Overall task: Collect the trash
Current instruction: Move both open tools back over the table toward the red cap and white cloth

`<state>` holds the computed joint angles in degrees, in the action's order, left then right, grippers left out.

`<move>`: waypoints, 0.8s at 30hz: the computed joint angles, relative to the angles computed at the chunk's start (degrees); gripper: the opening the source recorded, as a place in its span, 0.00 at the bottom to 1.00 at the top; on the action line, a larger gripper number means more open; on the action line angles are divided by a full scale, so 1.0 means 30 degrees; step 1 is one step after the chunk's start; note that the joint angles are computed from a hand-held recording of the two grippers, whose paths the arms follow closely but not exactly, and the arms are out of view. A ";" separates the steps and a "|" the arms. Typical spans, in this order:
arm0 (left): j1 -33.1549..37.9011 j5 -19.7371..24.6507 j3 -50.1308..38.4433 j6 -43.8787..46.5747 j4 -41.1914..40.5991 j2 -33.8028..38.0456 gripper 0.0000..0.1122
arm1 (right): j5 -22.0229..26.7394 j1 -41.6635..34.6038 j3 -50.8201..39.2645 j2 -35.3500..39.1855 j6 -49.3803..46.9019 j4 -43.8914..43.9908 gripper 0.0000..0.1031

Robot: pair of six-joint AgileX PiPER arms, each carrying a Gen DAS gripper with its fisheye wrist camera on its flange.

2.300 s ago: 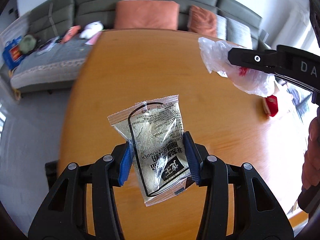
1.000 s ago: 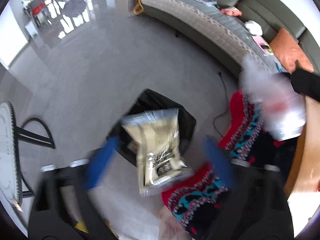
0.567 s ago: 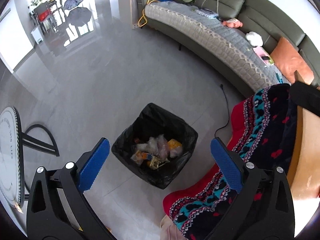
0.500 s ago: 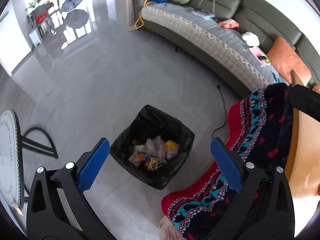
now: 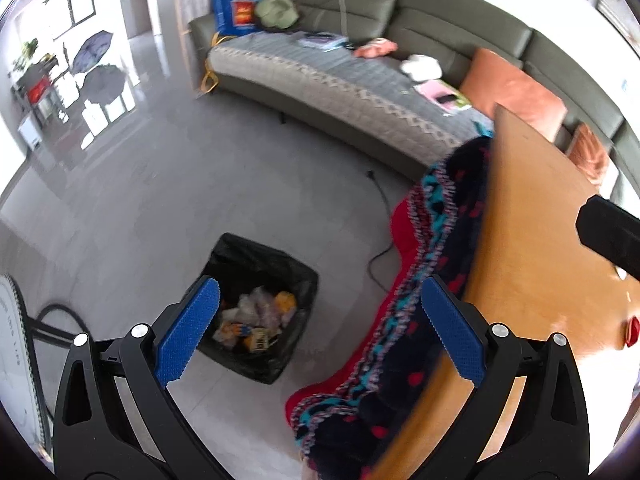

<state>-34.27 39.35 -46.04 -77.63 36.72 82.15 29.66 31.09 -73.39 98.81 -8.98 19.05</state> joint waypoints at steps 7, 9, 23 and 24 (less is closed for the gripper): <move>-0.4461 0.2010 -0.4674 -0.1681 0.0483 0.3352 0.87 | 0.0227 -0.4807 0.4218 -0.3660 -0.5647 0.4131 0.61; -0.5301 0.2305 -0.6098 -0.1543 0.0363 0.4402 0.87 | 0.0566 -0.6260 0.4981 -0.4394 -0.7022 0.5014 0.61; -0.8830 0.5749 -2.1211 0.4207 -0.2681 1.4226 0.87 | 0.4759 -2.0307 0.6807 -0.5436 -1.6575 0.9709 0.61; -0.8988 0.6325 -2.3032 0.4908 -0.3086 1.5242 0.87 | 0.4998 -2.1050 0.6512 -0.5049 -1.6974 0.9799 0.61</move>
